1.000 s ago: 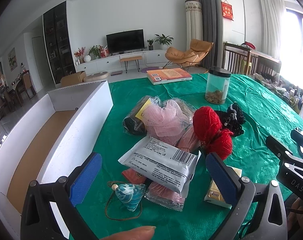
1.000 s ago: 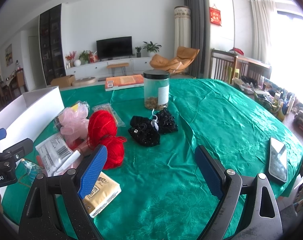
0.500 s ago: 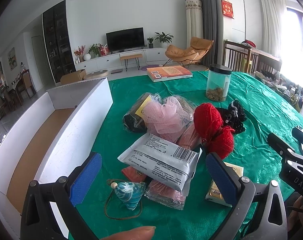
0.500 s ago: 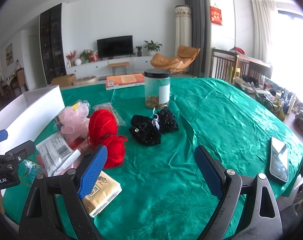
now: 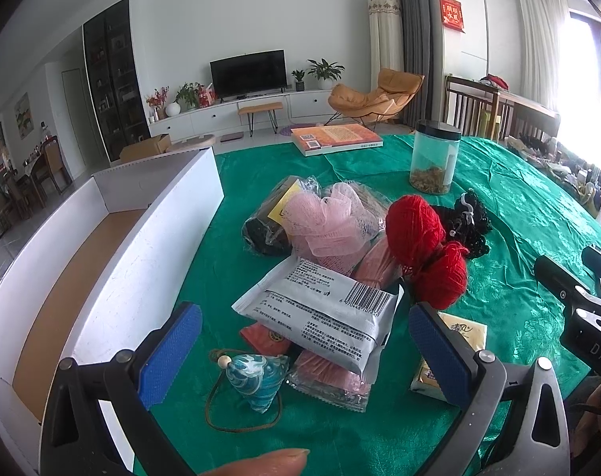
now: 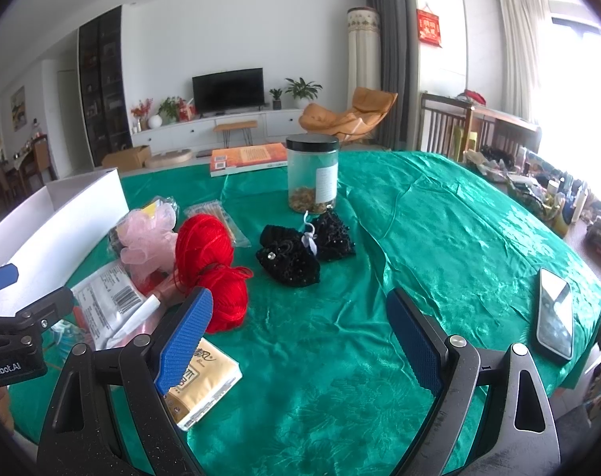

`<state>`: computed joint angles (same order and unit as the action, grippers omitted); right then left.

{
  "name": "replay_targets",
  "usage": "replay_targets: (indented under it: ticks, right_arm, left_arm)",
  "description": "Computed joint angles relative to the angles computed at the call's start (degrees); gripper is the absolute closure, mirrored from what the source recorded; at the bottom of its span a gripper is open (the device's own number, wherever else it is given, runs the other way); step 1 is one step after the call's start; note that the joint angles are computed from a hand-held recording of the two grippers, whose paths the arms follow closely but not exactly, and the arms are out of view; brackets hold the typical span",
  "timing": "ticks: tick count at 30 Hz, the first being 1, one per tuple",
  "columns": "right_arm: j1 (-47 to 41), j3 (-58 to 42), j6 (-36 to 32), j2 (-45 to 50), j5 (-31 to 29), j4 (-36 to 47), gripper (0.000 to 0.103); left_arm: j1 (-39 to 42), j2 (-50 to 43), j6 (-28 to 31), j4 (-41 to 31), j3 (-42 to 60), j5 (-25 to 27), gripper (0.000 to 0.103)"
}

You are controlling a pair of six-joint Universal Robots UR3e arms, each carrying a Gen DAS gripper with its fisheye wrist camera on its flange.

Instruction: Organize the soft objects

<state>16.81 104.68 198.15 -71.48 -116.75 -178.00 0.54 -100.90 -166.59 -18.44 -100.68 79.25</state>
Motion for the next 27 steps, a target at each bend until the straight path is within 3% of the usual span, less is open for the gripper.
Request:
replay_targets:
  ticks: [22, 27]
  right_arm:
    - [-0.1, 0.2, 0.5, 0.1, 0.6, 0.4, 0.012]
    - [-4.6, 4.3, 5.1, -2.5, 7.0, -0.4, 0.012]
  left_arm:
    - [-0.6, -1.3, 0.4, -0.8, 0.4, 1.2, 0.000]
    - [-0.8, -1.7, 0.6, -1.4, 0.4, 1.7, 0.000]
